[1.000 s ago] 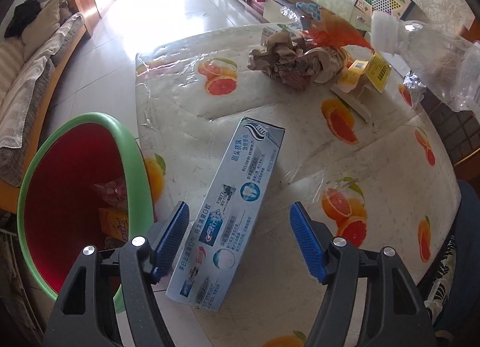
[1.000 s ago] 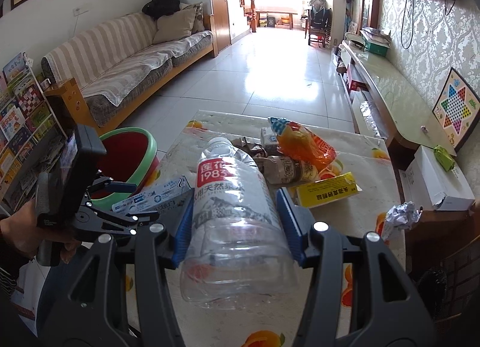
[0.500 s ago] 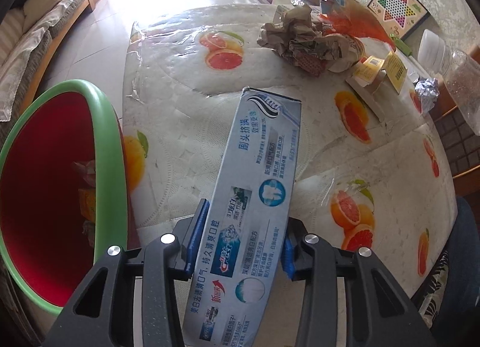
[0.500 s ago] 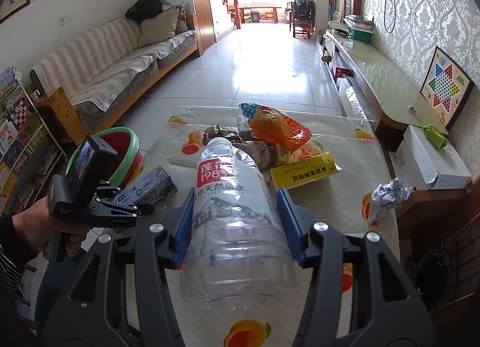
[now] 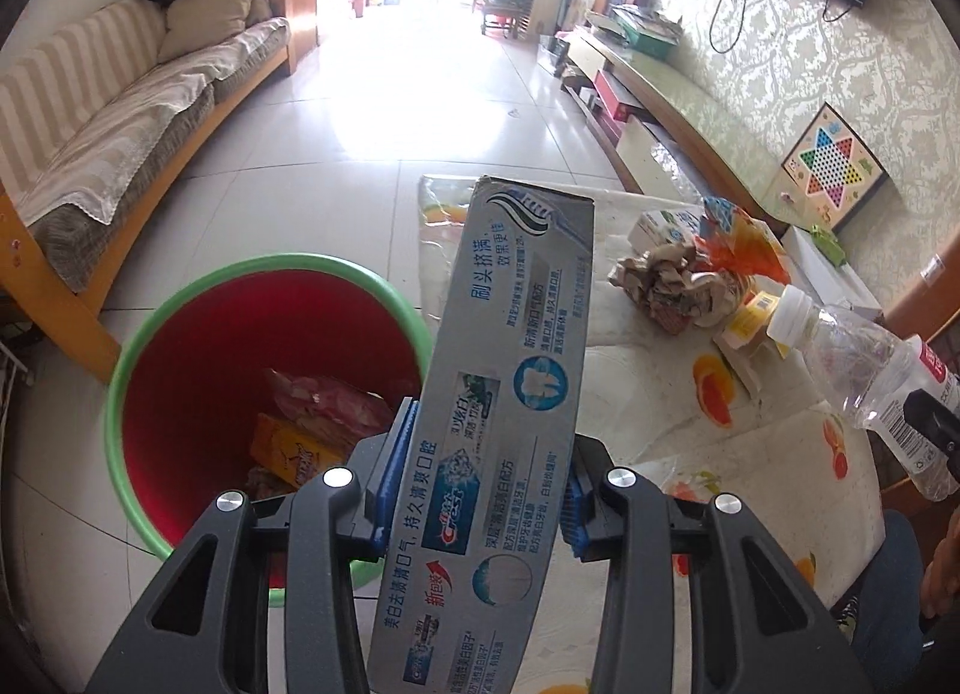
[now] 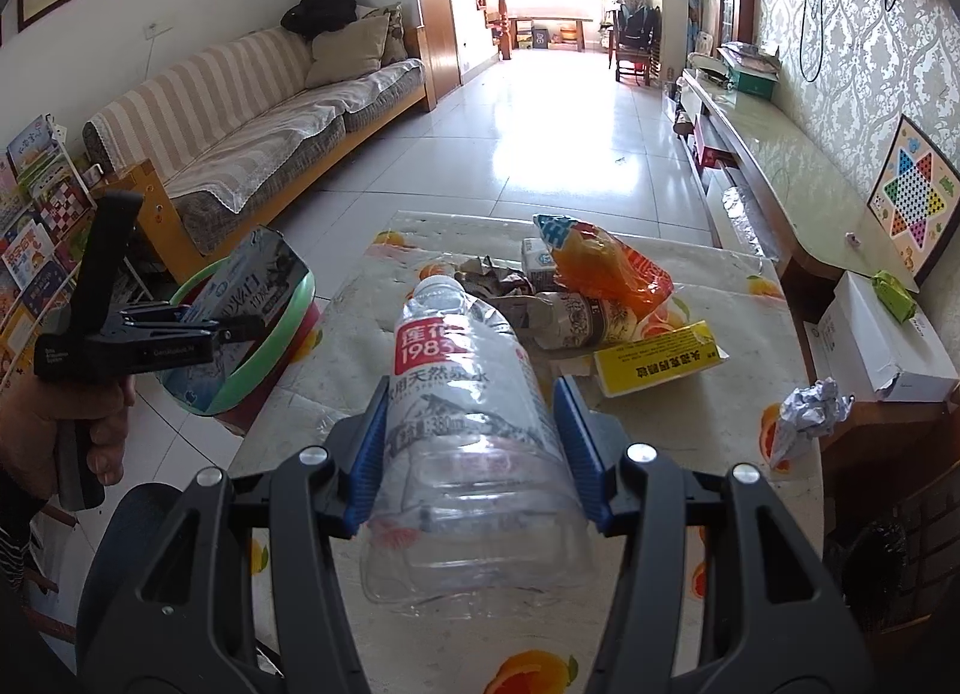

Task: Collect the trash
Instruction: 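Hold the toothpaste box and water bottle raised above the table, then move the left tool over the red bin and release the toothpaste box, then carry the water bottle over the red bin and open the right tool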

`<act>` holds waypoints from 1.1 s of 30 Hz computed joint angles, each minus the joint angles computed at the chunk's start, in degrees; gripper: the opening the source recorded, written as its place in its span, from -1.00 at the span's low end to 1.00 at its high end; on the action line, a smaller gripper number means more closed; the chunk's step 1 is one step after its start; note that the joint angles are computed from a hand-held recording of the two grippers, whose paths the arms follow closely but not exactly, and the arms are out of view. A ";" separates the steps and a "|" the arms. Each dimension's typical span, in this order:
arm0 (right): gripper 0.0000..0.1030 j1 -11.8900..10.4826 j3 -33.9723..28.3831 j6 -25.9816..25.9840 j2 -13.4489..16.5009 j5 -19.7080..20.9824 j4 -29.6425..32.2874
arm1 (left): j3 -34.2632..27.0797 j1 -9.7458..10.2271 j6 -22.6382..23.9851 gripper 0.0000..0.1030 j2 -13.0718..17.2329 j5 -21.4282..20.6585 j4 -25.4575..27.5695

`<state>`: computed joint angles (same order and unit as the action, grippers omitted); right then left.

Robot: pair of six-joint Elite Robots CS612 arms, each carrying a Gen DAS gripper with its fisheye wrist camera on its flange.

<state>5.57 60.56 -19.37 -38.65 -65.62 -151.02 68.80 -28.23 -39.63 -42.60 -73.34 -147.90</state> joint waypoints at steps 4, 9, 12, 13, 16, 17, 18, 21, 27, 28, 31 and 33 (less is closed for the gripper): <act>0.00 0.67 -0.69 -1.15 0.21 0.46 0.56 | 2.45 1.05 -2.58 -0.26 -1.57 2.44 0.49; 0.00 1.53 -1.89 -2.05 0.61 0.54 1.40 | 4.25 2.35 -6.08 -0.26 -2.05 3.51 1.93; 0.00 2.08 -2.51 -2.84 0.87 0.43 2.03 | 4.45 2.88 -7.42 -0.25 -1.67 3.28 3.09; 0.00 2.21 -2.63 -3.06 0.92 0.47 2.14 | 4.46 2.96 -7.78 -0.24 -1.56 3.34 3.60; 0.00 2.65 -2.83 -3.68 0.94 0.54 2.54 | 4.62 3.02 -8.80 -0.19 -1.21 3.00 3.52; 0.00 2.83 -3.12 -3.88 1.08 0.51 2.83 | 4.69 3.02 -9.22 -0.08 -1.16 3.16 3.41; 0.00 2.99 -3.29 -4.09 1.16 0.52 3.05 | 5.09 2.90 -9.58 0.24 -1.32 4.15 2.96; 0.00 3.52 -4.05 -4.75 1.51 0.76 3.88 | 6.20 2.51 -10.88 0.50 -1.86 6.66 1.89; 0.00 5.07 -6.59 -5.90 2.77 2.47 5.24 | 9.48 1.90 -12.65 0.65 -3.91 10.35 -0.07; 0.00 5.42 -7.18 -6.08 3.09 3.01 5.37 | 10.13 1.75 -13.07 0.70 -4.35 11.30 -0.15; 0.00 6.63 -9.48 -6.60 4.39 4.61 6.73 | 12.35 1.38 -14.41 0.73 -5.84 13.45 -0.44; 0.00 7.58 -11.20 -6.92 5.45 5.29 7.86 | 13.88 1.29 -15.19 0.73 -6.83 13.91 -1.07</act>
